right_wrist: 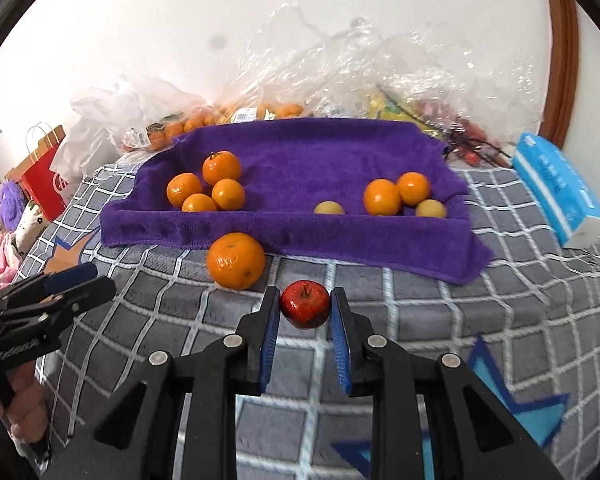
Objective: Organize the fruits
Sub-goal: 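Move the right tool to the small red apple and close on it, then move the left tool to the large orange and close on it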
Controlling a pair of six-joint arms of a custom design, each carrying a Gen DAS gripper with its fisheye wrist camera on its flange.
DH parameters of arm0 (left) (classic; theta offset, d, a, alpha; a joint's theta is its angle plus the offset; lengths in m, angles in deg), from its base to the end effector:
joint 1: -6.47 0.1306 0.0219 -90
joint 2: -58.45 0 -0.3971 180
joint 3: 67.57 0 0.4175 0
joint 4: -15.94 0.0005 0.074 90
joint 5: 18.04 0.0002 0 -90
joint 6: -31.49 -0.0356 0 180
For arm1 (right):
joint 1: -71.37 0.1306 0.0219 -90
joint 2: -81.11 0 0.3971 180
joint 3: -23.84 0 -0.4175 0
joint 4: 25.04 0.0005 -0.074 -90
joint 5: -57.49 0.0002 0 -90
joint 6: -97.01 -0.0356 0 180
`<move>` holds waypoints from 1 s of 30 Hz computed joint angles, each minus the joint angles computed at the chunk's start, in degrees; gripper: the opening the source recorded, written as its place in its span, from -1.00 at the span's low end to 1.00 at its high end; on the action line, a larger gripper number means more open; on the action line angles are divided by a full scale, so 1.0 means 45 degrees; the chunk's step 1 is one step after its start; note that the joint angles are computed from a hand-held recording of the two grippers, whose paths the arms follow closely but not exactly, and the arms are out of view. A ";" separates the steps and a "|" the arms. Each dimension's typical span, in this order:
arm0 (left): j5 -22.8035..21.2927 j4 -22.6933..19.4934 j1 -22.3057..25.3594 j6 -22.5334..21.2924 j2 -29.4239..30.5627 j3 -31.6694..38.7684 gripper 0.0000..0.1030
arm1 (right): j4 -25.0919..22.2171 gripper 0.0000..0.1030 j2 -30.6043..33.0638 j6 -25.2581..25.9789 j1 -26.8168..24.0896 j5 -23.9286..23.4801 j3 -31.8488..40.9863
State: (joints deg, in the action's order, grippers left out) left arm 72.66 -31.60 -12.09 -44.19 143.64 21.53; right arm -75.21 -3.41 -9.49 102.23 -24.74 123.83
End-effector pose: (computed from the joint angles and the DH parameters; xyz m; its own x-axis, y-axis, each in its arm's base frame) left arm 0.4588 -0.1550 0.4790 -0.7146 -0.0210 -0.6992 0.1547 0.9701 -0.1872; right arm 0.4768 0.2787 0.4804 -0.7100 -0.0964 -0.6976 -0.2352 0.9662 0.1058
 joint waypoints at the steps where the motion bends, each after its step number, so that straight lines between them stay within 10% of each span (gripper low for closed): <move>1: -0.0117 -0.0167 -0.0133 -0.0105 0.0042 0.0165 0.05 | -0.0008 -0.51 -0.0157 -0.0015 -0.0020 -0.0009 -0.0135; 30: -0.1904 -0.2684 -0.1965 0.0941 0.3227 0.4030 0.06 | -0.0161 -0.51 -0.2554 -0.0464 -0.1650 0.0539 -0.2068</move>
State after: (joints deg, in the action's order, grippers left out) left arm 64.09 -43.68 -20.93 -39.96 158.16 39.66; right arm -75.93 -14.90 -11.58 94.81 -22.31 114.53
